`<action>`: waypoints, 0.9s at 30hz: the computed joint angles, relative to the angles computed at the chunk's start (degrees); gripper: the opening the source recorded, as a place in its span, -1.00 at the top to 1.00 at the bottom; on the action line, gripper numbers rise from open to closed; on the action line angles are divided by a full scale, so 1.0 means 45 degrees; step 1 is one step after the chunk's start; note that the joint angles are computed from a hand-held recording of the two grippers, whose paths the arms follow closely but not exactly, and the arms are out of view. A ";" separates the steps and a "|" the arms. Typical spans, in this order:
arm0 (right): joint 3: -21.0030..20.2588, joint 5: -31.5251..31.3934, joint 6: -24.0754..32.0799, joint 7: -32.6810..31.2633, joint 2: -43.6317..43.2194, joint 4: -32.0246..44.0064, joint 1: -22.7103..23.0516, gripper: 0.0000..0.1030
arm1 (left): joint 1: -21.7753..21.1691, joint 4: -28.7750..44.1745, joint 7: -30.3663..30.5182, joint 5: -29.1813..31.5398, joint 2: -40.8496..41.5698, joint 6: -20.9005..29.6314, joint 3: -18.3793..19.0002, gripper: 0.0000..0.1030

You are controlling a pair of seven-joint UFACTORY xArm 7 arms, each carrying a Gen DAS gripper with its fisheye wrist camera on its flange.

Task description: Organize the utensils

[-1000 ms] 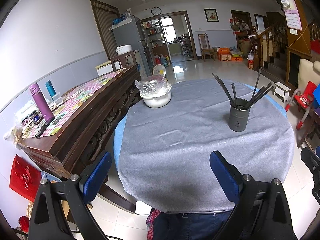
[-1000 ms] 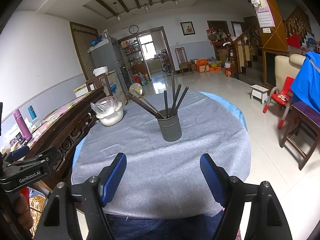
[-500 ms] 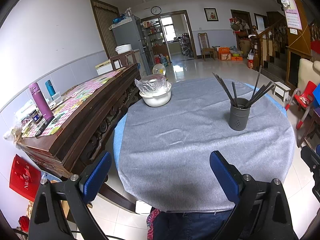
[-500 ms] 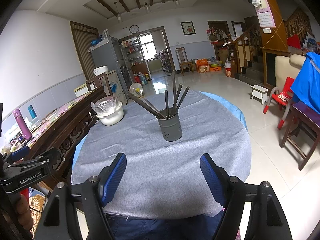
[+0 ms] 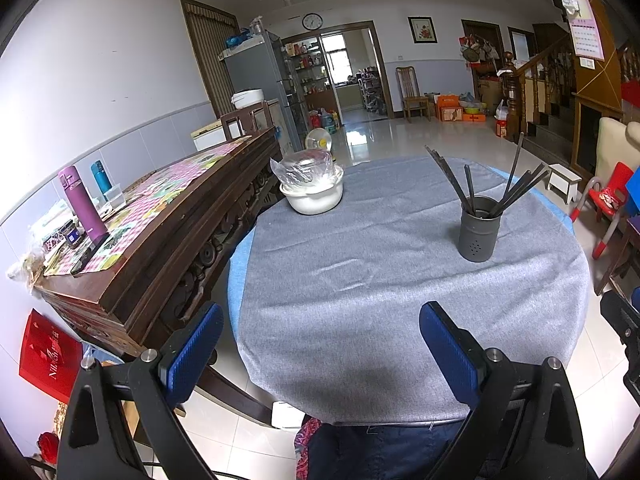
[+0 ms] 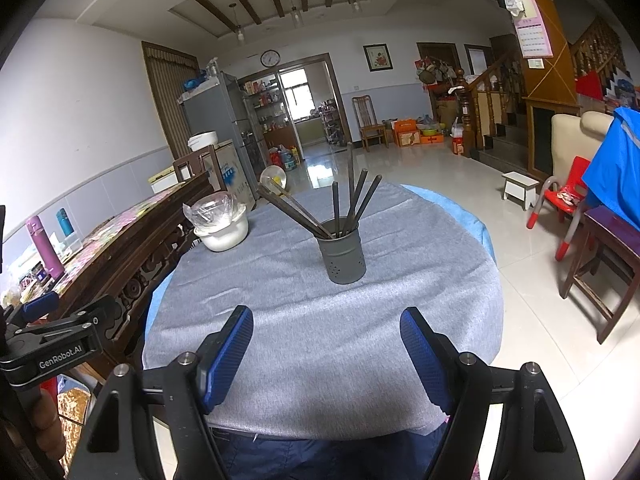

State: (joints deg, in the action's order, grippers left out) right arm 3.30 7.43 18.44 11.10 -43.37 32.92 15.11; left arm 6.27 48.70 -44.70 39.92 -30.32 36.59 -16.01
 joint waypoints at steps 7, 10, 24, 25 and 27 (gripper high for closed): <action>-0.0033 0.0004 0.0006 -0.0006 0.0007 0.0007 0.0023 -0.54 | -0.0049 -0.0042 0.0016 -0.0029 -0.0027 0.0000 0.0039 -0.91; -0.0042 -0.0003 -0.0009 -0.0025 0.0013 0.0010 0.0023 -0.54 | -0.0048 -0.0071 0.0038 -0.0050 -0.0050 -0.0012 0.0057 -0.91; -0.0164 -0.0010 -0.0215 -0.0247 0.0234 0.0141 -0.0021 -0.54 | -0.0031 -0.0140 0.0087 -0.0161 -0.0032 -0.0012 0.0087 -0.91; -0.0212 -0.0014 -0.0254 -0.0286 0.0364 0.0238 -0.0043 -0.54 | -0.0049 -0.0126 0.0097 -0.0197 -0.0018 0.0002 0.0092 -0.91; -0.0141 -0.0040 -0.0342 -0.0234 0.0632 0.0415 -0.0141 -0.54 | -0.0052 -0.0034 0.0113 -0.0254 0.0129 0.0027 0.0113 -0.91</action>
